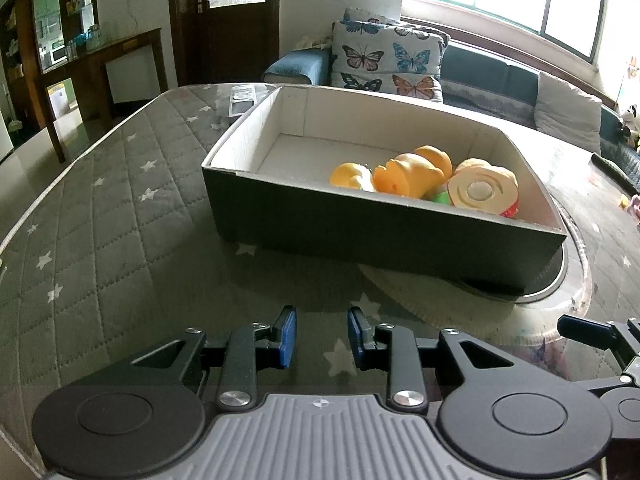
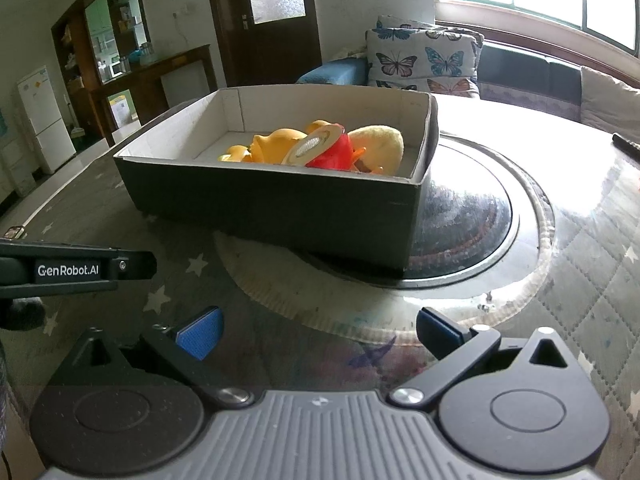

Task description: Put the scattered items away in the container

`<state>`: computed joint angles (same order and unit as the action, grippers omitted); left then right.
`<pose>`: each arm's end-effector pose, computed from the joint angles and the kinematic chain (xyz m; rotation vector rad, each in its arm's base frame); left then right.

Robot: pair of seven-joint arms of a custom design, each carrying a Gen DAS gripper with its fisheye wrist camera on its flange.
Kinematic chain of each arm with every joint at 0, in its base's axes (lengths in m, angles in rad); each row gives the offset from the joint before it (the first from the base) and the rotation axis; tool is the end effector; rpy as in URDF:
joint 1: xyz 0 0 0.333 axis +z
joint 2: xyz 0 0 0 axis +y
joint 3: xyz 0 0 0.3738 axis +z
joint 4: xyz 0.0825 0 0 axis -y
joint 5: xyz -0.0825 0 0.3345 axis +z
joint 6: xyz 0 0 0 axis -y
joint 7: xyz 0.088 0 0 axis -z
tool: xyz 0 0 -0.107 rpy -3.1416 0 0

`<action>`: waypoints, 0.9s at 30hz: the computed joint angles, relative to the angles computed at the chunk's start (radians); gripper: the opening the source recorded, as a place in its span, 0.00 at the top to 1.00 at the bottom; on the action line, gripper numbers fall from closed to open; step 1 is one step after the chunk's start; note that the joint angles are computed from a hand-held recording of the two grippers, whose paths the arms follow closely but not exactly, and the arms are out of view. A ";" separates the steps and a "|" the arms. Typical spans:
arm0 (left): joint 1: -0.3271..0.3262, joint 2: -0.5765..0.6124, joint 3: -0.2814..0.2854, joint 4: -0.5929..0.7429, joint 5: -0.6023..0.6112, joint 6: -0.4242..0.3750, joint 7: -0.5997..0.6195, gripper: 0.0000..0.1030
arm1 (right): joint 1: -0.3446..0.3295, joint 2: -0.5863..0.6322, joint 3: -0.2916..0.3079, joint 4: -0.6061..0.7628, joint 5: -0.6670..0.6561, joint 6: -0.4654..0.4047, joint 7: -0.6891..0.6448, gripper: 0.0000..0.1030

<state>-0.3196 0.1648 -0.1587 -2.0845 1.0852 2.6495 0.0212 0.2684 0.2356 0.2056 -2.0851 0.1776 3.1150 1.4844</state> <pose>0.4958 -0.2786 0.4687 -1.9397 1.5901 -0.6562 0.5500 0.2526 0.4984 -1.9589 1.3569 -0.4330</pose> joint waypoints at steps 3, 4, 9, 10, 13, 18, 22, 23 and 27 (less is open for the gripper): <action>0.002 0.007 0.002 0.011 -0.004 -0.001 0.012 0.70 | 0.002 0.007 -0.003 0.012 -0.001 -0.007 0.002 0.00; 0.003 0.011 0.003 0.016 -0.006 -0.001 0.019 0.70 | 0.002 0.010 -0.003 0.018 -0.001 -0.010 0.001 0.00; 0.001 0.023 0.010 0.035 -0.013 -0.002 0.042 0.70 | 0.017 0.021 -0.021 0.042 -0.016 -0.022 0.015 0.00; 0.001 0.026 0.011 0.040 -0.014 -0.002 0.047 0.70 | 0.024 0.024 -0.030 0.048 -0.022 -0.023 0.021 0.00; 0.000 0.036 0.016 0.055 -0.018 -0.001 0.063 0.70 | 0.032 0.039 -0.040 0.078 -0.035 -0.038 0.033 0.00; -0.001 0.052 0.027 0.079 -0.020 0.006 0.086 0.70 | 0.039 0.053 -0.051 0.108 -0.052 -0.051 0.047 0.00; -0.004 0.062 0.034 0.092 -0.023 0.006 0.097 0.70 | 0.048 0.073 -0.062 0.144 -0.067 -0.070 0.060 0.00; -0.004 0.064 0.036 0.095 -0.024 0.007 0.100 0.70 | 0.050 0.078 -0.065 0.153 -0.071 -0.075 0.063 0.00; -0.004 0.077 0.044 0.112 -0.032 0.013 0.117 0.70 | 0.056 0.095 -0.070 0.179 -0.082 -0.090 0.072 0.00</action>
